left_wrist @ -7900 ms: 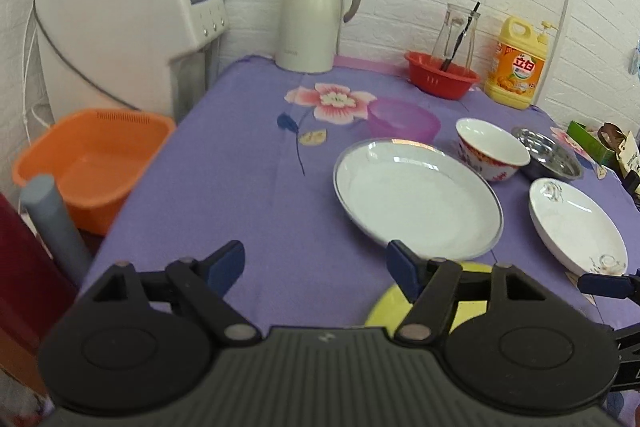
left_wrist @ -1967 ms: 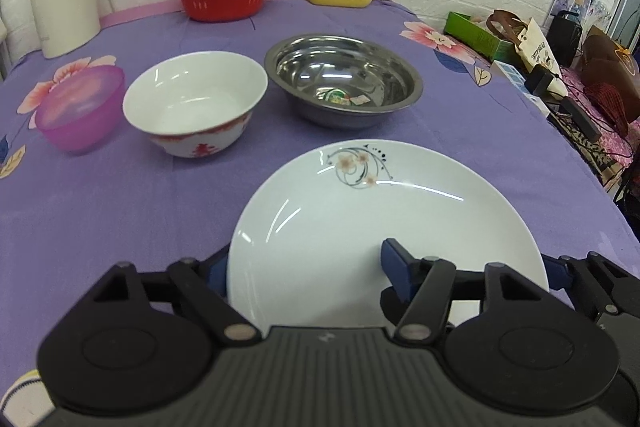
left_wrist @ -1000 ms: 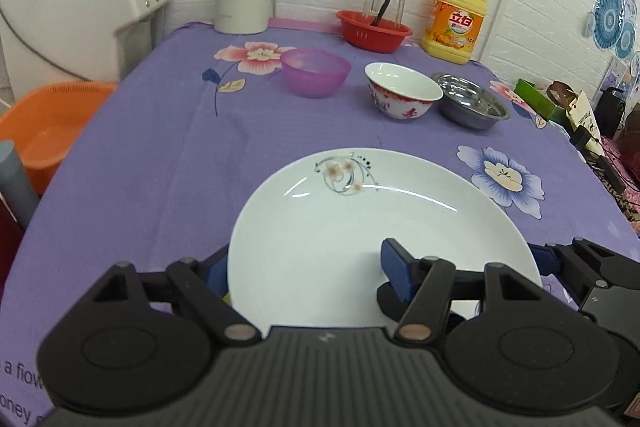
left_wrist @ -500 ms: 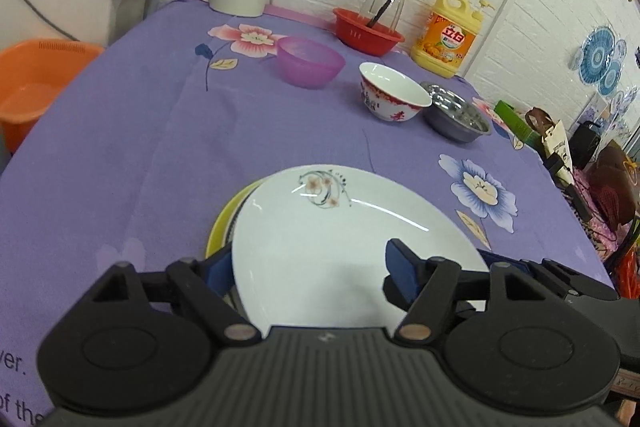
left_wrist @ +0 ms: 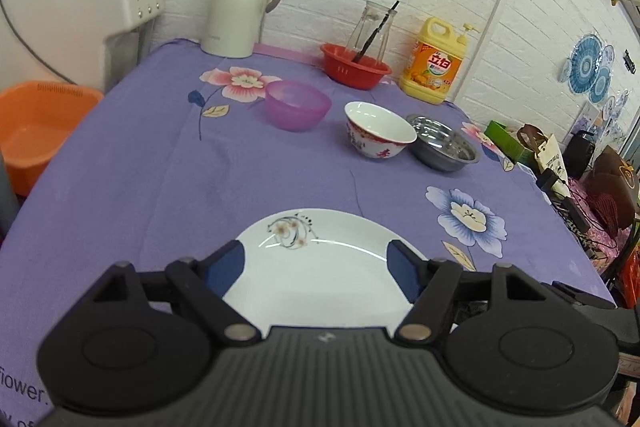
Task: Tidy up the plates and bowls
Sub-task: 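Open the left gripper and withdraw it from the stack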
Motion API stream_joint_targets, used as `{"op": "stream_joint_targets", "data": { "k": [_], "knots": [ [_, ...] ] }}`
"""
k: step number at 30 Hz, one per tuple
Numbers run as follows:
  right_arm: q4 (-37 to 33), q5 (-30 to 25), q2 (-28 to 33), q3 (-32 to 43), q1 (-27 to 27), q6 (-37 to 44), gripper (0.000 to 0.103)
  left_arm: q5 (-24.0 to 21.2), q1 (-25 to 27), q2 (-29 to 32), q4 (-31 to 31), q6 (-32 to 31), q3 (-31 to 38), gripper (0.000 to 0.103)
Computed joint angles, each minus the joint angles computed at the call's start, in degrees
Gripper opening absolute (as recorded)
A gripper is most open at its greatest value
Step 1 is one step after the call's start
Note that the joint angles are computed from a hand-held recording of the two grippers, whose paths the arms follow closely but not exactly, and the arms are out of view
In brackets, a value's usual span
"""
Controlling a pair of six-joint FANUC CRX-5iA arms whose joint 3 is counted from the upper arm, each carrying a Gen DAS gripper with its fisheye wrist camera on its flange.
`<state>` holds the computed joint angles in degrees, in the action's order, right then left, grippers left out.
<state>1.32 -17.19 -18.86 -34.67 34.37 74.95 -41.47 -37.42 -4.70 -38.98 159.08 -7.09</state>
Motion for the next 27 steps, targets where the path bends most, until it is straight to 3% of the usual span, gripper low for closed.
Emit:
{"op": "stream_joint_targets", "data": {
  "k": [9, 14, 21, 23, 27],
  "knots": [
    [-12.3, -4.5, 1.5, 4.7, -5.6, 8.8, 0.103, -0.5, -1.7, 5.9, -0.2, -0.5, 6.7, 0.075],
    [-3.1, -4.9, 2.3, 3.4, -7.5, -0.8, 0.103, -0.6, -1.9, 11.0, 1.4, -1.9, 11.6, 0.077],
    [-18.3, -15.6, 8.4, 14.9, -18.5, 13.5, 0.103, -1.4, -1.2, 16.1, 3.9, -4.9, 16.0, 0.077],
    [-19.5, -15.5, 9.9, 17.3, -20.3, 15.4, 0.103, -1.1, -0.4, 17.0, 5.2, -6.2, 16.7, 0.077],
    [-14.2, -12.2, 13.2, 20.0, -20.0, 14.2, 0.103, -1.4, 1.0, 18.6, 7.3, -8.8, 18.2, 0.077]
  ]
}}
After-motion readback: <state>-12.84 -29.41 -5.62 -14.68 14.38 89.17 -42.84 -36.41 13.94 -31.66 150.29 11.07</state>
